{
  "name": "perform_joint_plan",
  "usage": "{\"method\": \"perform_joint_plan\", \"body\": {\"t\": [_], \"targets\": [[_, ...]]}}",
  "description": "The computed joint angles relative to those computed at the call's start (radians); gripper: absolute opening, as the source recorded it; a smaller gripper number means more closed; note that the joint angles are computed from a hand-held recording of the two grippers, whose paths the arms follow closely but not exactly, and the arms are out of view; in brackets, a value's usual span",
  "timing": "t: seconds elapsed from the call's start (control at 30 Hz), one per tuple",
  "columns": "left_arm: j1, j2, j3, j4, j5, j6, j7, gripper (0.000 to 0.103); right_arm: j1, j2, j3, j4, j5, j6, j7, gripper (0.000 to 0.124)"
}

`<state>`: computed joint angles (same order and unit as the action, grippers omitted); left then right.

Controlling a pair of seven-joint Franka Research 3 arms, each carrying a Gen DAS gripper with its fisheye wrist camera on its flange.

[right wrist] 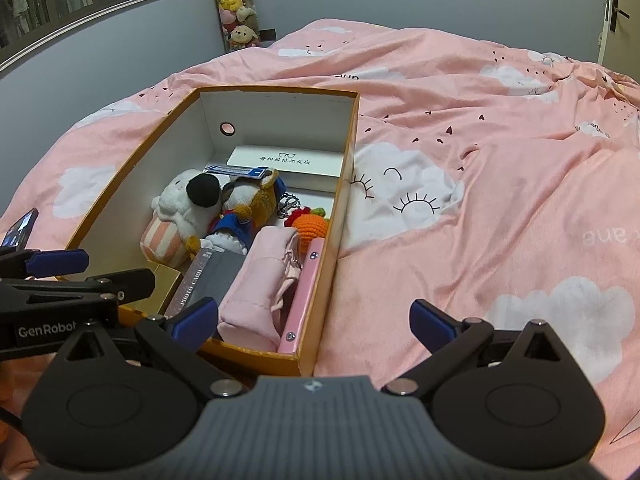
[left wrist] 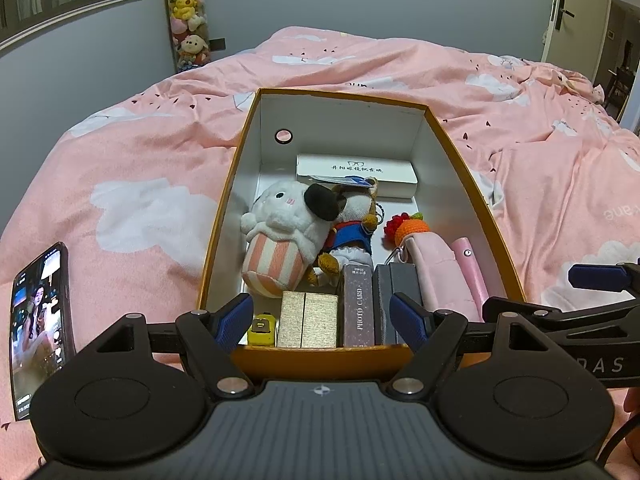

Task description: Organize objects

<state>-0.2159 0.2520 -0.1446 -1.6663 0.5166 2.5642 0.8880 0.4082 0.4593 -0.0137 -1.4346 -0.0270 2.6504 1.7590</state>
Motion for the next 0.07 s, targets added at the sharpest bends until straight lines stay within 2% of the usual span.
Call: {"method": "perform_joint_plan", "body": {"t": [0.07], "targets": [[0.0,0.001,0.0,0.0,-0.001,-0.002,0.0,0.091,-0.001,0.0,0.001,0.0,0.002,-0.003,-0.002,0.101]]}}
